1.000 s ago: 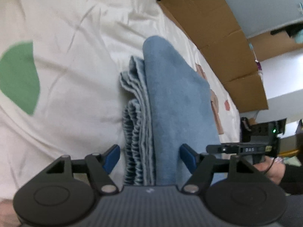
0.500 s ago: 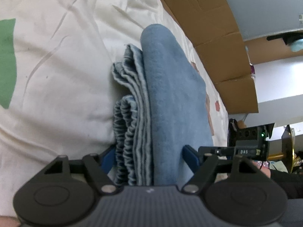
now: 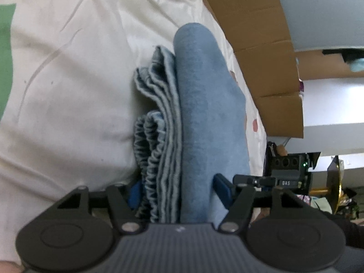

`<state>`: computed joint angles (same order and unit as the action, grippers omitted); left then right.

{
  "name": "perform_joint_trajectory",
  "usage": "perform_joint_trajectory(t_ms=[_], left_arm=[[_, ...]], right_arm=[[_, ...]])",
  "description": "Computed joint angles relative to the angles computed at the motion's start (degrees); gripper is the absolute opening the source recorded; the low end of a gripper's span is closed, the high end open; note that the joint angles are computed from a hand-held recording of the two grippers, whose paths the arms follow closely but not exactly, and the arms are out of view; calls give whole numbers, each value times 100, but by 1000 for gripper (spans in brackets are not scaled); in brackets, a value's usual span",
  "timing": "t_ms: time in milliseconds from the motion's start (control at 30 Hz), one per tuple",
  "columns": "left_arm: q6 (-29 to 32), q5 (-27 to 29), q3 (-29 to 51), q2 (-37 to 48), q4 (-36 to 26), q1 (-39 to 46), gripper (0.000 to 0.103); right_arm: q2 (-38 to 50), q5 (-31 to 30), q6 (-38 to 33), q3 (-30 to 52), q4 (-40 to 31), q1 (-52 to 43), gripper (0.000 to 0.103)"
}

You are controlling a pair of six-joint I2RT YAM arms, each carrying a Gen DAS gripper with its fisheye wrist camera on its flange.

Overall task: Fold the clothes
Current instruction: 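Lift and fold the jeans edge over with both tools, then lift the folded jeans bundle off the duvet with both tools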

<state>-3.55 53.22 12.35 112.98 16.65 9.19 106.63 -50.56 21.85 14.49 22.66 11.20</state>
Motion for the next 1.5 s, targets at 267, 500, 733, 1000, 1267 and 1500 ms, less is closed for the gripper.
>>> perform_joint_trajectory(t_ms=[267,500,733,1000,1267,1500], left_arm=[[261,197,106,231,-158,74,57],[396,135,63,-232,-542,83,49],[-38,-17,251,161,-209,-355,66],[148,136,273,315,-196,-428,55],[324,232,151,-153,-517,-317,45],[289,181,22,-850,-955,-349,44]], right_arm=[[399,-62,260,17,623,155,44],[47,-89,94,37,247,146,32],[199,-142,125,157,189,139,41],[583,-133,617,110,969,302,48],[-118,8,434,58,462,426,26],[-1004,73,447,102,-324,557,21]])
